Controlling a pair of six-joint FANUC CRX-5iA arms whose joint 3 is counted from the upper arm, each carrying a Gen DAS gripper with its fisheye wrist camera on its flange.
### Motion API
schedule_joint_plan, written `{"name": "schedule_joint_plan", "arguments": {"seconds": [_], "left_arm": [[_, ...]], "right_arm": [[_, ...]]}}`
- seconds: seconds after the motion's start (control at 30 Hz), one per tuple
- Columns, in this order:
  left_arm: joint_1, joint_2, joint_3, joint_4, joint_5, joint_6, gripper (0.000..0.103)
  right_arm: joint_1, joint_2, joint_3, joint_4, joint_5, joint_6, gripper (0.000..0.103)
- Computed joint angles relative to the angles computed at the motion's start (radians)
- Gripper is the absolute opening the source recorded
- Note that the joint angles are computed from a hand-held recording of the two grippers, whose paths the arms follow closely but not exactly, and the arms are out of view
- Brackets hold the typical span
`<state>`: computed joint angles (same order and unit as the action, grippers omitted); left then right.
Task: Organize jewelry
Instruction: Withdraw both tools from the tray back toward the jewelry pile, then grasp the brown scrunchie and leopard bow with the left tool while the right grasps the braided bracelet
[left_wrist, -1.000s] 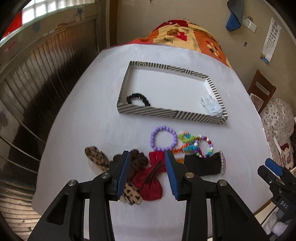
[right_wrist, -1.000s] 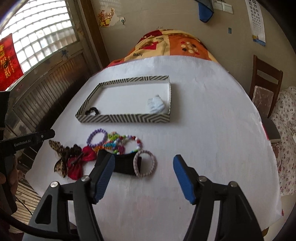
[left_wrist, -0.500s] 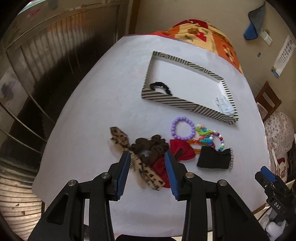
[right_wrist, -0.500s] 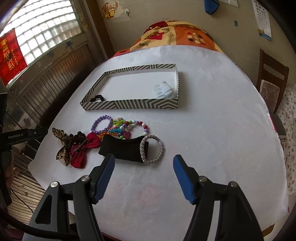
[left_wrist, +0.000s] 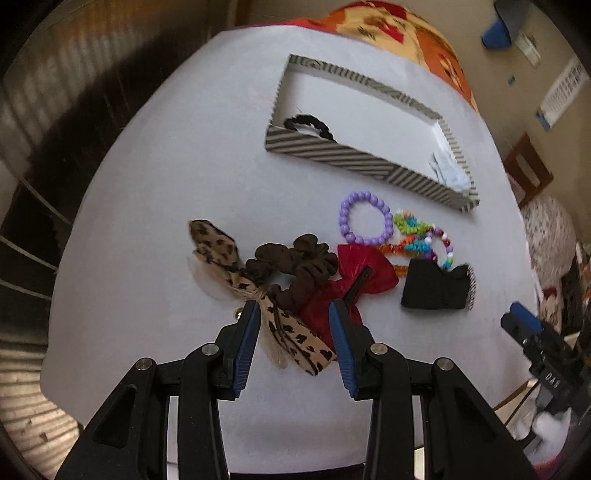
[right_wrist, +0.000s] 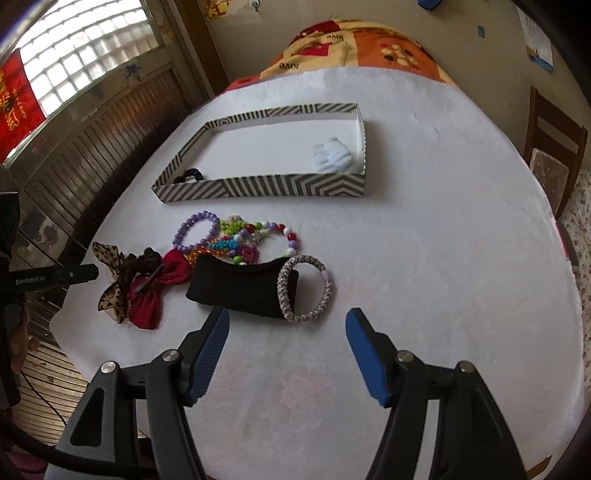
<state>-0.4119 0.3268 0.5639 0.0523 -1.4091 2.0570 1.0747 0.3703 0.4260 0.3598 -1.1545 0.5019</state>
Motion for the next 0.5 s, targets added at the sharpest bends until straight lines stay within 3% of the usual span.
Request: {"name": "schedule_joint_plan", "arguments": {"seconds": [0.23, 0.5], "left_arm": [[-0.013, 0.075, 0.105, -0.057, -0.061, -0.077, 0.030], [-0.021, 0.177, 0.219, -0.089, -0.162, -0.172, 0.030]], "right_arm": [[-0.033, 0.033, 0.023, -0.035, 0.024, 0.017, 0.061], [-0.076, 0.074, 0.068, -0.138, 0.055, 0.070, 0.038]]}}
